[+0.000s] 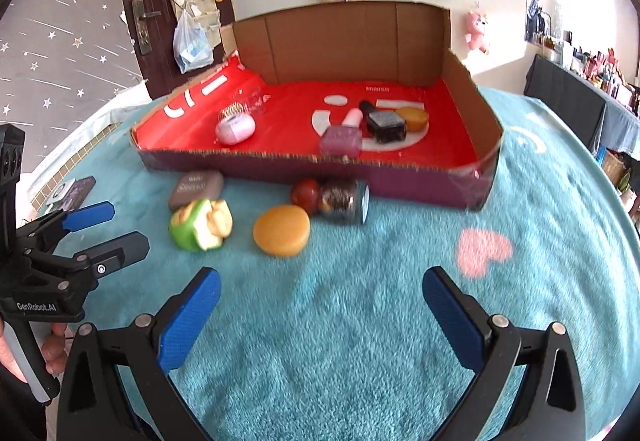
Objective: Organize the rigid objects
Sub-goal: 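Withdraw both open tools from the box toward the green toy and orange ball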
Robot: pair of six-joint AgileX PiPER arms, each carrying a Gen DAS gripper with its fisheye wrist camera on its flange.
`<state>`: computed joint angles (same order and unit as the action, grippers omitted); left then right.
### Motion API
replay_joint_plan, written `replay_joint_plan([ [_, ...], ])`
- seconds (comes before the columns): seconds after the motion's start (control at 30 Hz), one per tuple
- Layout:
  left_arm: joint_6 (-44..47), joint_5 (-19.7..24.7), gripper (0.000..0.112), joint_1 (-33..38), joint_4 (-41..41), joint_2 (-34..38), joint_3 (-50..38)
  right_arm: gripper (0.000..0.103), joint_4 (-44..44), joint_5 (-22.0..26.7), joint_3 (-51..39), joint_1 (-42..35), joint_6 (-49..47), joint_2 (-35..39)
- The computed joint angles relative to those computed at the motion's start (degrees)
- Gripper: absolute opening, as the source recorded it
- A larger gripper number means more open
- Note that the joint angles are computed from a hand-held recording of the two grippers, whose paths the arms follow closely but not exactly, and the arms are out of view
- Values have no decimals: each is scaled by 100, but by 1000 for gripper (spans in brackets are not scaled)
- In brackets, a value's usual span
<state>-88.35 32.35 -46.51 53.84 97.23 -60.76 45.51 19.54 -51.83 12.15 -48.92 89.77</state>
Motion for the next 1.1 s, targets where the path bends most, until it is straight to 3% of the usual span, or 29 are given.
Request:
replay_joint_plan([
  [0.2, -68, -78, 103, -40, -77, 90, 100, 103, -192, -69, 124, -10, 225, 25],
  [0.73, 64, 403, 103, -175, -182, 337, -172, 103, -1122, -326, 106, 184, 1178, 157],
  [1.1, 251, 94, 102, -110, -338, 400, -360, 96, -833, -12, -272, 6, 1059, 364],
])
